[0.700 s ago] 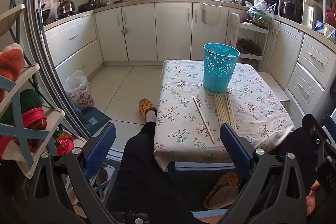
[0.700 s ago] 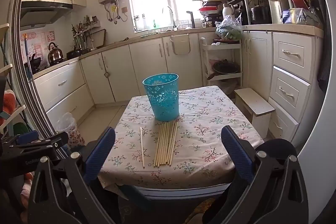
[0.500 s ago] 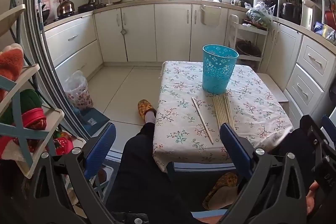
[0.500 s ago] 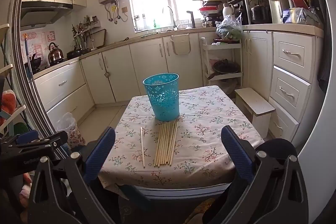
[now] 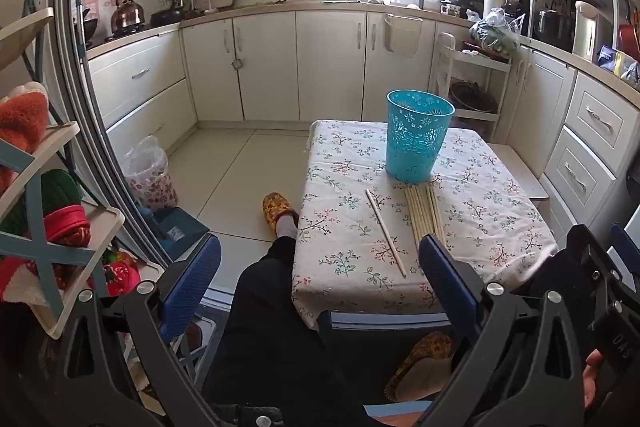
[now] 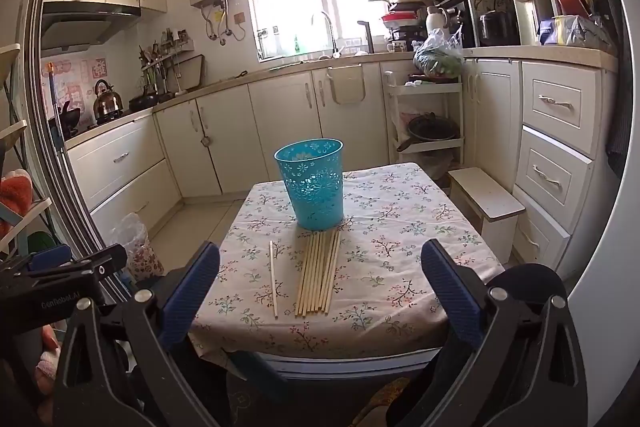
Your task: Organize utensils
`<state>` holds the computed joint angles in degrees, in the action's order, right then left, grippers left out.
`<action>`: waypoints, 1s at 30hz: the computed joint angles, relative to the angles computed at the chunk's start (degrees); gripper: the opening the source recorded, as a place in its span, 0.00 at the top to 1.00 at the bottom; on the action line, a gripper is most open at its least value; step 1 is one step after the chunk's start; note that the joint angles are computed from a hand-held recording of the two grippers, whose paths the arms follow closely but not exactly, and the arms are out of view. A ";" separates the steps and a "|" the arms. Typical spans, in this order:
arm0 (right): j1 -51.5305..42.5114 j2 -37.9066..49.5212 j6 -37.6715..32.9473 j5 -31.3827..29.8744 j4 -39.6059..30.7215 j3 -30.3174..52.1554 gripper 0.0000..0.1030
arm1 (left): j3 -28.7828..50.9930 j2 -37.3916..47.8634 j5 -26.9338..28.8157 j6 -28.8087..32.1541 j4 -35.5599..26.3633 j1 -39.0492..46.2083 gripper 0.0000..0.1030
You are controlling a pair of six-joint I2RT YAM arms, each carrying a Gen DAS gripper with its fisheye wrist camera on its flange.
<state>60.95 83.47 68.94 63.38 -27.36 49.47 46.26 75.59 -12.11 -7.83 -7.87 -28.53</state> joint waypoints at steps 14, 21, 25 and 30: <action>0.11 0.59 0.03 0.07 0.57 0.07 0.06 | -0.16 -0.11 -0.07 -0.23 0.05 -0.19 0.07; 0.51 1.32 -0.92 -0.01 2.40 -0.38 0.06 | -0.17 -0.14 -0.44 -0.72 -0.10 -1.01 0.07; 0.12 -0.02 -2.55 -0.24 3.45 -1.30 0.06 | -0.65 -0.48 0.04 -0.70 0.11 -0.82 0.07; 0.41 -0.71 -3.66 0.09 4.05 -1.73 0.06 | -0.66 -0.58 0.42 -0.65 0.16 -0.53 0.07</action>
